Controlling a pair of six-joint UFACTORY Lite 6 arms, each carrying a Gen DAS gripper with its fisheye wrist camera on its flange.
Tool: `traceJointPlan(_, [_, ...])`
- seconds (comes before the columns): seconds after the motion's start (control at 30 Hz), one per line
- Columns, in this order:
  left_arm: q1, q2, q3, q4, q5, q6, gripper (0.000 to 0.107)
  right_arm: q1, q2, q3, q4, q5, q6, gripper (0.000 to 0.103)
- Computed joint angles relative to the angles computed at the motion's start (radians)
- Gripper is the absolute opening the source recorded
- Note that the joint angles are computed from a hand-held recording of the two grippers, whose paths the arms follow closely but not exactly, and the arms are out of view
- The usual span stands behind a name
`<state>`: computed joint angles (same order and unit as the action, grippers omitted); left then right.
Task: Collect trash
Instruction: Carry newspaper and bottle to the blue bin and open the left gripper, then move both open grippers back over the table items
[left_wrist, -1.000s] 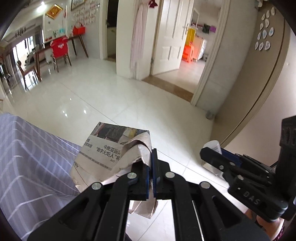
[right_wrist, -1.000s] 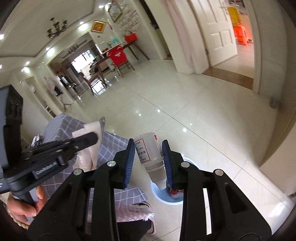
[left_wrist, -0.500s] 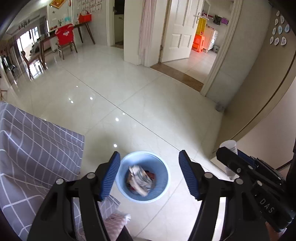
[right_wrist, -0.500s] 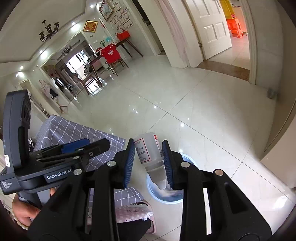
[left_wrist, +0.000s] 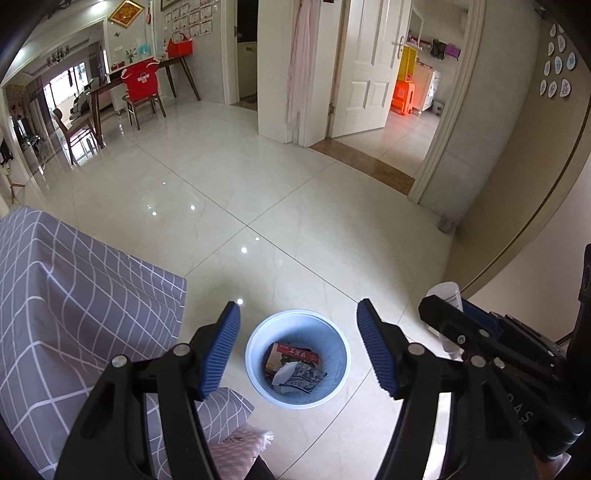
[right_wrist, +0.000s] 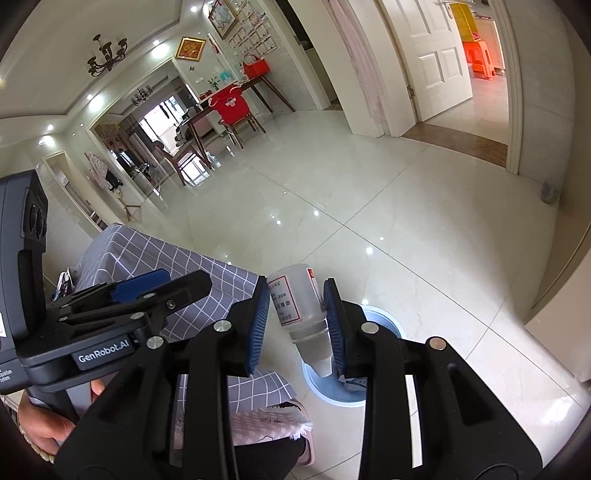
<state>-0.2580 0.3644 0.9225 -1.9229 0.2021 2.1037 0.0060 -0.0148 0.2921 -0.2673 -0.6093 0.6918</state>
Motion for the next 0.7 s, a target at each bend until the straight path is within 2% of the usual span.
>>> traceJointPlan(0.17, [0.039, -0.048, -0.032, -0.042, -0.003, 0.052, 0.065, 0.024, 0.038, 0.035, 0.024, -0.006, -0.016, 0.030])
traceJointPlan(0.27, [0.070, -0.075, -0.036, -0.056, -0.013, 0.070, 0.068, 0.047, 0.063, 0.072, 0.049, -0.003, -0.036, 0.035])
traceJointPlan(0.3, [0.081, -0.085, -0.037, -0.068, -0.016, 0.081, 0.070, 0.061, 0.074, 0.086, 0.080, -0.003, -0.058, 0.056])
traceJointPlan(0.33, [0.099, -0.094, -0.033, -0.043, -0.017, 0.062, 0.071, 0.079, 0.083, 0.097, 0.122, -0.003, -0.086, 0.064])
traceJointPlan(0.4, [0.124, -0.113, -0.036, -0.026, -0.021, 0.052, 0.072, 0.097, 0.083, 0.108, 0.175, -0.003, -0.129, 0.065])
traceJointPlan(0.5, [0.160, -0.135, -0.025, 0.100, -0.019, -0.058, 0.073, 0.119, 0.072, 0.126, 0.198, 0.026, -0.140, 0.065])
traceJointPlan(0.7, [0.268, -0.225, -0.047, 0.371, 0.046, -0.285, 0.074, 0.204, 0.001, 0.136, 0.330, 0.096, -0.230, 0.065])
